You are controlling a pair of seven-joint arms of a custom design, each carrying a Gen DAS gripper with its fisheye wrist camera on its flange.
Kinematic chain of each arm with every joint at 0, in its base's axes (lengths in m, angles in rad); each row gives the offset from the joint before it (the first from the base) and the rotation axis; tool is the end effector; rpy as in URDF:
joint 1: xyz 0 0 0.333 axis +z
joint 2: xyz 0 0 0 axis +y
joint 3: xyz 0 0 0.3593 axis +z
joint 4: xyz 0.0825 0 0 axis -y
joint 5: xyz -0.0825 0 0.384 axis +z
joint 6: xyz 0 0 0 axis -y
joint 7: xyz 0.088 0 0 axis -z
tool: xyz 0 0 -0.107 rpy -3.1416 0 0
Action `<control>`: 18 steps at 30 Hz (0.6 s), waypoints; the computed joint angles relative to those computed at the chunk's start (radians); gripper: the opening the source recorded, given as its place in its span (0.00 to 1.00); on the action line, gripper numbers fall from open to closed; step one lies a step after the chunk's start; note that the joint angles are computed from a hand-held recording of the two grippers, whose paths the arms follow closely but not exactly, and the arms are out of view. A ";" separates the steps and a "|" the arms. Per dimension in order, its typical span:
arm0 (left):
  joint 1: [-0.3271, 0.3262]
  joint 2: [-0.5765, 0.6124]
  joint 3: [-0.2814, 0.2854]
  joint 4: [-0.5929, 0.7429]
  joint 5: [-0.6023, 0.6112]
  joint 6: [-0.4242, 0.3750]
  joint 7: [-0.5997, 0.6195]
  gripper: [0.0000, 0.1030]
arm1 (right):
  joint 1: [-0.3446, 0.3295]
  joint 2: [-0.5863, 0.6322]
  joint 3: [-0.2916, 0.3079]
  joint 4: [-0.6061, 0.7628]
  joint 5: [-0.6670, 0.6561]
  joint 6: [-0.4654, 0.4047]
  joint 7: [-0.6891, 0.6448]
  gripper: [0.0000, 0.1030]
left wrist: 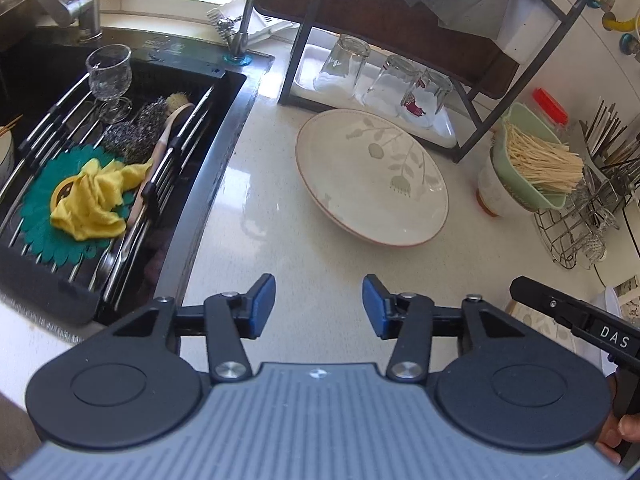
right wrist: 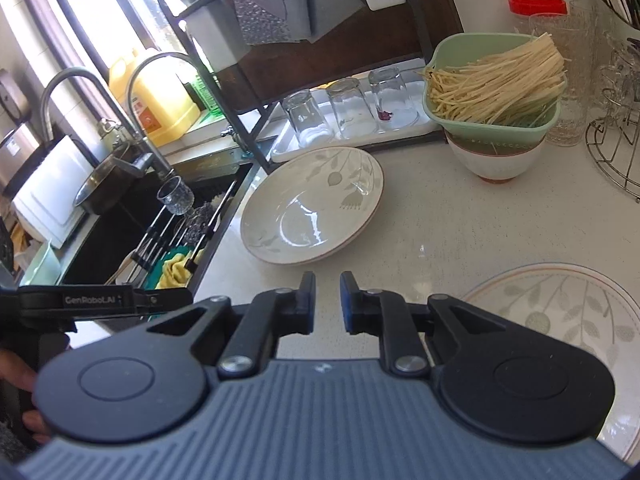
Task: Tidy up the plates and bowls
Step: 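Move both grippers to the leaf-pattern plate beside the glass rack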
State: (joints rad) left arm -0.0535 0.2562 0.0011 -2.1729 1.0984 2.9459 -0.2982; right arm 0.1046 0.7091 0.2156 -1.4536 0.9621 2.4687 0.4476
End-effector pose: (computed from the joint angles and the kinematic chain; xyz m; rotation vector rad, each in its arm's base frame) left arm 0.5828 -0.0890 0.3501 -2.4649 1.0258 -0.7162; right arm 0.7496 0.2042 0.3386 -2.0506 0.9911 0.0767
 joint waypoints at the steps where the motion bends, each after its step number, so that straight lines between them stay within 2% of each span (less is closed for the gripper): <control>1: 0.013 0.014 0.000 0.010 -0.006 0.018 0.023 0.53 | 0.007 0.008 -0.003 0.011 -0.002 0.007 0.013 0.27; 2: 0.025 0.027 0.000 0.020 -0.020 0.032 0.052 0.53 | 0.014 0.021 -0.004 0.025 -0.001 0.017 0.030 0.33; 3: 0.039 0.039 -0.005 0.028 -0.046 0.039 0.091 0.53 | 0.020 0.032 -0.006 0.038 -0.004 0.024 0.048 0.34; 10: 0.114 0.128 -0.027 0.098 -0.244 0.107 0.362 0.53 | 0.064 0.109 -0.021 0.147 -0.080 0.050 0.227 0.34; 18: 0.251 0.217 -0.132 0.172 -0.446 0.138 0.657 0.53 | 0.121 0.233 -0.029 0.331 -0.188 0.074 0.417 0.34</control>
